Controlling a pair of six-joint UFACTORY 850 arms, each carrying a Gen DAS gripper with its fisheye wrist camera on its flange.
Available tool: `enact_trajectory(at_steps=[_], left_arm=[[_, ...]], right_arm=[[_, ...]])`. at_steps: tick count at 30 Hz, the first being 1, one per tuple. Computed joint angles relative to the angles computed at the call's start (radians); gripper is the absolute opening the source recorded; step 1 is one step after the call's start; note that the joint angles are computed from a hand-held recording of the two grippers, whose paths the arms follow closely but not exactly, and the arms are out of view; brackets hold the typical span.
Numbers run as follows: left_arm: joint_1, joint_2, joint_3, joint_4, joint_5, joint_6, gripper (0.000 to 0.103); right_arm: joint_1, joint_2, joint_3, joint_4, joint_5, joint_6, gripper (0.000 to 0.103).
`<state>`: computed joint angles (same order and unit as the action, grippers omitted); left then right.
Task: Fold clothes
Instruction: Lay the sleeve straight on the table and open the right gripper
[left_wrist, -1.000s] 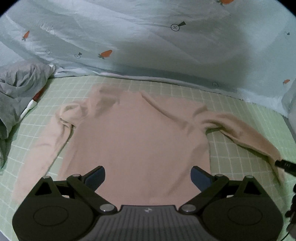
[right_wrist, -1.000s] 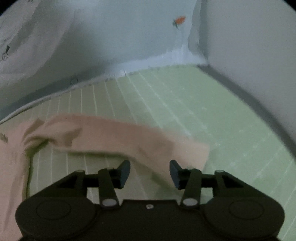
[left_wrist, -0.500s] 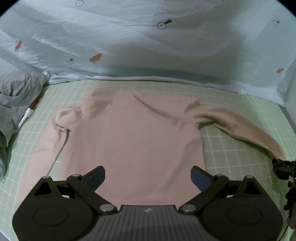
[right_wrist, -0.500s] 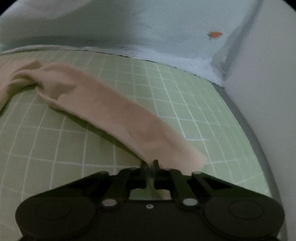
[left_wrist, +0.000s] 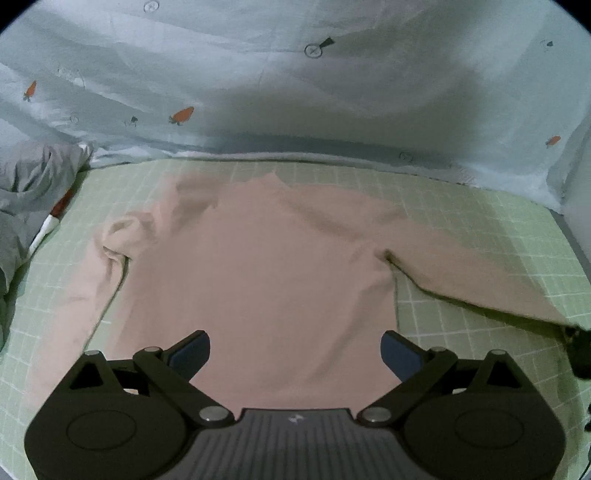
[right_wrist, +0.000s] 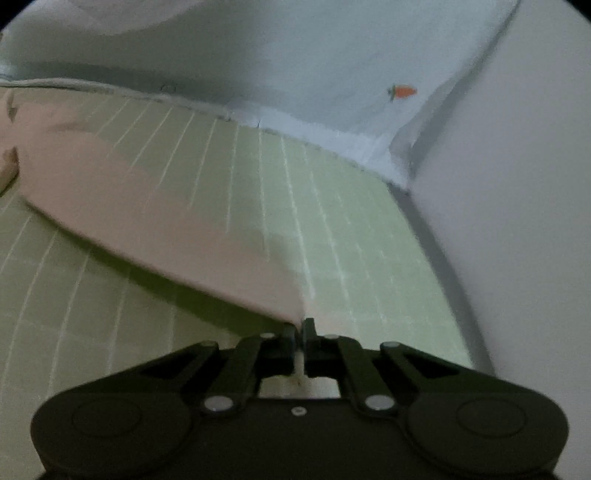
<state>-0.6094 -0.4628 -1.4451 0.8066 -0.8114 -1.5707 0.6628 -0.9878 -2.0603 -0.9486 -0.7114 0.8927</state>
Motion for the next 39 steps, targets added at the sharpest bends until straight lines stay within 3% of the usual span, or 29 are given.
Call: enact_trajectory(at_steps=[3, 5, 7, 10, 11, 15, 20, 24, 30, 35, 39], left_arm=[[-0.001, 0.000, 0.000, -0.003, -0.006, -0.008, 0.098], [-0.005, 0.002, 0.000, 0.006, -0.011, -0.017, 0.098], [-0.011, 0.008, 0.004, 0.020, -0.015, -0.029, 0.098], [-0.014, 0.007, 0.003, 0.022, -0.022, -0.037, 0.098], [-0.016, 0.006, 0.001, 0.020, -0.024, -0.038, 0.098], [-0.028, 0.006, -0.007, 0.019, -0.042, -0.054, 0.098], [-0.056, 0.021, 0.011, 0.027, -0.067, -0.110, 0.098], [-0.076, 0.046, 0.058, 0.006, -0.071, -0.165, 0.098], [-0.098, 0.148, 0.201, 0.026, -0.078, -0.314, 0.098], [-0.091, 0.291, 0.384, 0.031, -0.068, -0.412, 0.098], [-0.036, 0.420, 0.523, -0.002, -0.058, -0.408, 0.098]], right_arm=[[-0.015, 0.008, 0.007, 0.172, -0.004, -0.015, 0.012], [-0.032, 0.048, 0.062, 0.211, 0.047, 0.081, 0.036], [-0.058, 0.111, 0.154, 0.236, 0.164, 0.243, 0.058], [-0.094, 0.157, 0.230, 0.256, 0.307, 0.467, 0.075], [-0.103, 0.161, 0.239, 0.256, 0.329, 0.517, 0.076], [-0.090, 0.134, 0.218, 0.213, 0.262, 0.496, 0.079], [-0.061, 0.092, 0.170, 0.200, 0.070, 0.385, 0.083], [-0.048, 0.107, 0.187, 0.137, 0.052, 0.370, 0.087], [-0.007, 0.158, 0.254, 0.049, 0.160, 0.360, 0.100], [0.051, 0.178, 0.284, 0.122, 0.263, 0.262, 0.103], [0.113, 0.164, 0.257, 0.249, 0.272, 0.171, 0.103]])
